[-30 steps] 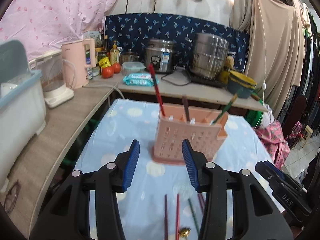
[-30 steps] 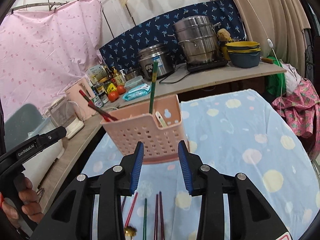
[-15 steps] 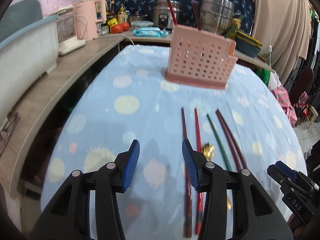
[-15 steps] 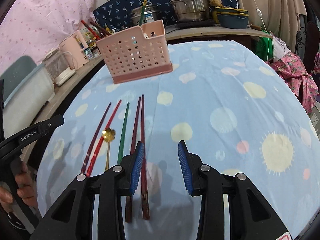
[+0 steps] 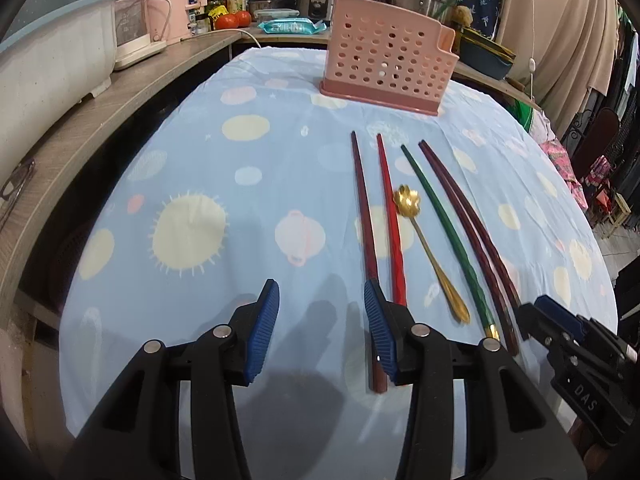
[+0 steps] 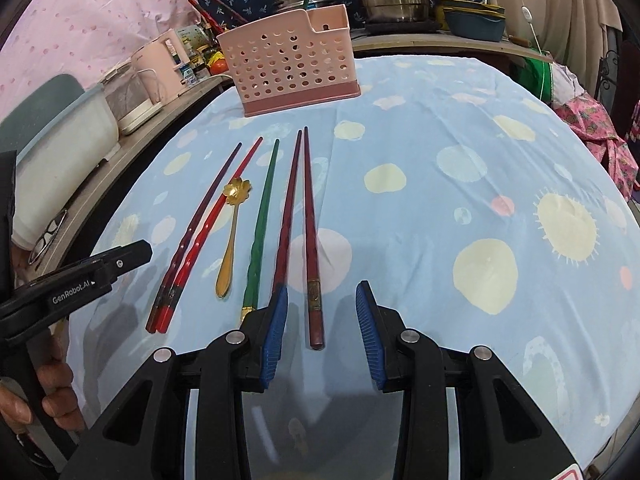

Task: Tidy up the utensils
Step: 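Grasp a dark red chopstick with the right tool while the left tool grasps another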

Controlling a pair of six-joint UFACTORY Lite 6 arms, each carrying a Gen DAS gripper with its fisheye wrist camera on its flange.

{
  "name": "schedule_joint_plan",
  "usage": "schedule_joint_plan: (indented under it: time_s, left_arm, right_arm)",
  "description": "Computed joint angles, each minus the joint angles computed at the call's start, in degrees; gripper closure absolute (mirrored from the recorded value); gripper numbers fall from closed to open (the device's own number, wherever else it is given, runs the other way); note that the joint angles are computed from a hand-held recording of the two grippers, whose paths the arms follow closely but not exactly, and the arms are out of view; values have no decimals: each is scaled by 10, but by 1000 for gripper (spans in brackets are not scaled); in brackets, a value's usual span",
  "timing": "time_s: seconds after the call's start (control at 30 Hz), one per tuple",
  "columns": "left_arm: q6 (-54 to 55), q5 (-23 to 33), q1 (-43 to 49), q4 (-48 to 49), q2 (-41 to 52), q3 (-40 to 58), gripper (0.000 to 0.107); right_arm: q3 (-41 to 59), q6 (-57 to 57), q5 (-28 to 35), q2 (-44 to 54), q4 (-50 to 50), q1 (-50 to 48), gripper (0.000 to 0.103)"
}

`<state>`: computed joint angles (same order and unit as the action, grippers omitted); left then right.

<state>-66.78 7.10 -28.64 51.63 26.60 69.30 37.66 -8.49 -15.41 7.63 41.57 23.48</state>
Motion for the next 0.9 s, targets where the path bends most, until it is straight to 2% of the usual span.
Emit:
schedule_joint_plan:
  time_s: [0.13,0.27,0.53,0.63,0.9]
  left_arm:
    - [-37,-8,-5,37,-13,-24,65]
    - [-50,-11,-10,49,-19,-35,65]
    - [1,-16,-18,-2,-15,-40,65]
    - [14,-17,-19,-18,-10,-40,65]
    - [-53,-15,-22,50,-5,-41,65]
  right_arm:
    - [1,4,-2,6,-1,3,72]
    - [2,-2,-6,13,5,7,80]
    - [1,-14,-9,16,22,5,91]
    - [-1,-1,-10,16,10,3,92]
    - [-2,-4,-13,17,13,4,92]
